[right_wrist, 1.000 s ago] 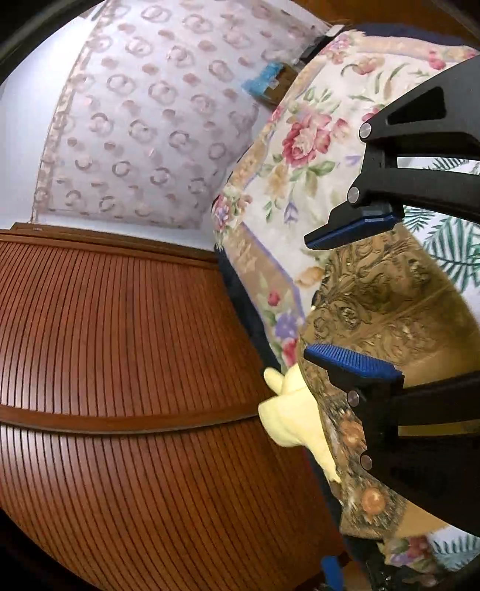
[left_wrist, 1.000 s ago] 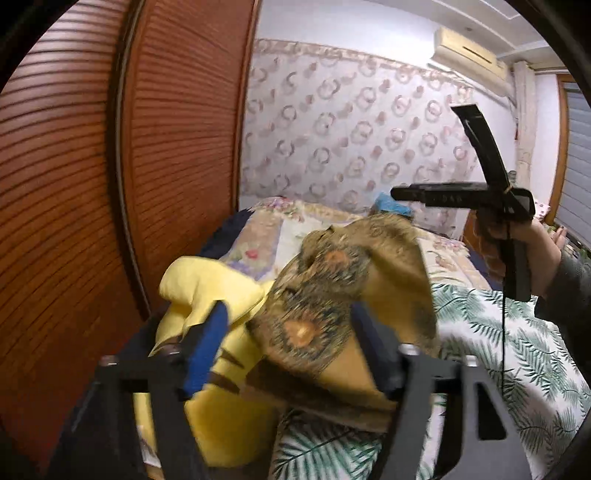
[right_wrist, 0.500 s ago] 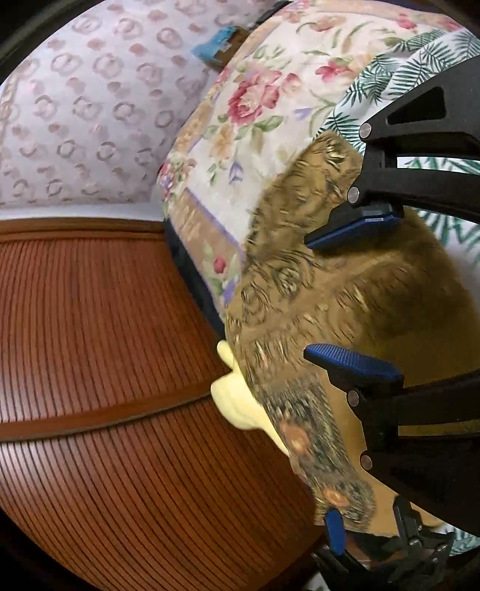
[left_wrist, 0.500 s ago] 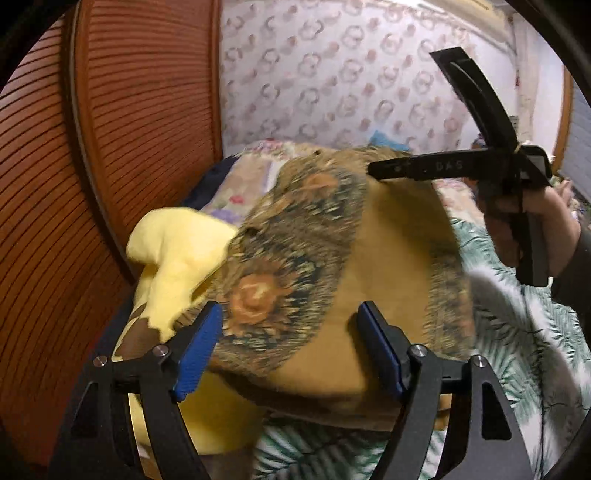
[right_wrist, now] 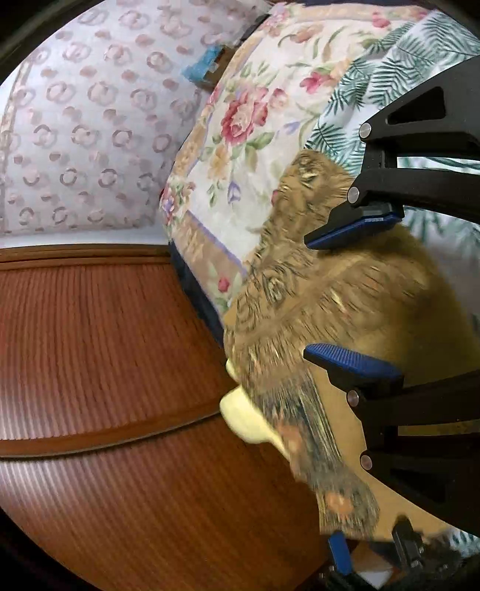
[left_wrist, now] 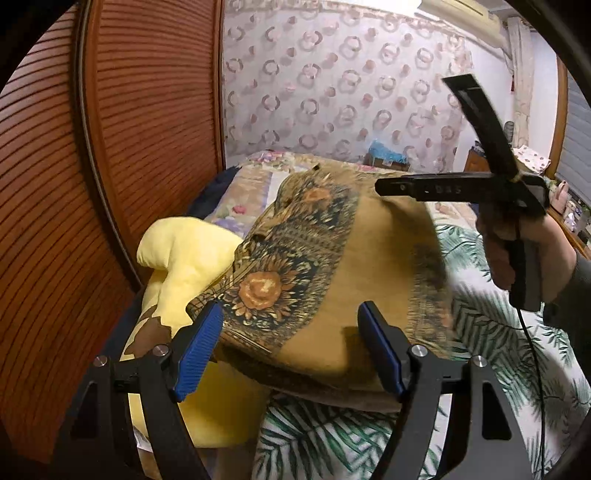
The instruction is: Fold small clothes
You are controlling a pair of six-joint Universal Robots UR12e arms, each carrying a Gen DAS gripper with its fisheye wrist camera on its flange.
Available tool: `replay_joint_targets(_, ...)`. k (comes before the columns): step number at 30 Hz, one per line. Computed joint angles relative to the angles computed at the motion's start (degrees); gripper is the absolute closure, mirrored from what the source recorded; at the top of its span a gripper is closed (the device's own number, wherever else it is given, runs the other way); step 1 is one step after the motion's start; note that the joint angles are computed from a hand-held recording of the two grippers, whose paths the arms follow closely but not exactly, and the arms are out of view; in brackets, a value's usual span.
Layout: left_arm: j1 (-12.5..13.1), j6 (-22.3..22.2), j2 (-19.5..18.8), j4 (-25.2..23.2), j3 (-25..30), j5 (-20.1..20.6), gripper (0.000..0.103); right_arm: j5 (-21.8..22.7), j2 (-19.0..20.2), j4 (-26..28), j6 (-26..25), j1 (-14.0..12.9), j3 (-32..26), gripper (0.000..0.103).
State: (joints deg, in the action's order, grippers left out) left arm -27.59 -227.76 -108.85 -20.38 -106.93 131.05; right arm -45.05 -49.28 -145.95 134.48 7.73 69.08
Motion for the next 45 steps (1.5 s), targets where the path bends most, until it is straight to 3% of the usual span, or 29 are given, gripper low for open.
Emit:
replay_joint_targets(6, -2.19, 4.55, -0.46, 3.86, 1.53, 1.97, 0.023, 5.26, -5.23, -2.71, -1.2, -2.85, 8.46, 0.048)
replay_joint_targets(14, -4.68, 7.61, -1.61, 3.68, 4.96, 4.61, 0.011, 8.58, -10.3, -6.73, -1.51, -6.4, 16.63, 0.048)
replay_joint_targets(16, -5.24, 7.85, -1.97, 3.4, 5.78, 5.08, 0.0, 9.26, -10.86, -8.2, -2.02, -7.16, 17.98, 0.048)
replay_joint_targets(26, -7.51, 11.04, -3.76, 4.66, 8.94, 3.67, 0.0, 11.08, -16.07, -13.69, -0.71, -11.51, 26.7, 0.042)
replay_joint_targets(30, -8.41, 11.83, -4.56, 5.01, 10.15, 3.13, 0.0, 11.63, -17.72, -16.59, 0.67, -13.29, 29.77, 0.026)
replay_joint_targets(33, -9.22, 11.35, -5.26, 3.52, 11.43, 3.49, 0.0, 11.76, -18.92, -18.57, 1.92, -14.51, 31.98, 0.021)
replay_joint_targets(41, -11.64, 12.19, -7.66, 1.59, 15.07, 7.02, 0.0, 10.41, -22.3, -27.69, 8.66, -18.32, 38.94, 0.02)
replay_joint_targets(45, -12.24, 12.65, -8.44, 2.91, 16.06, 5.71, 0.0, 11.08, -24.0, -30.16, 10.28, -20.85, 42.26, 0.02)
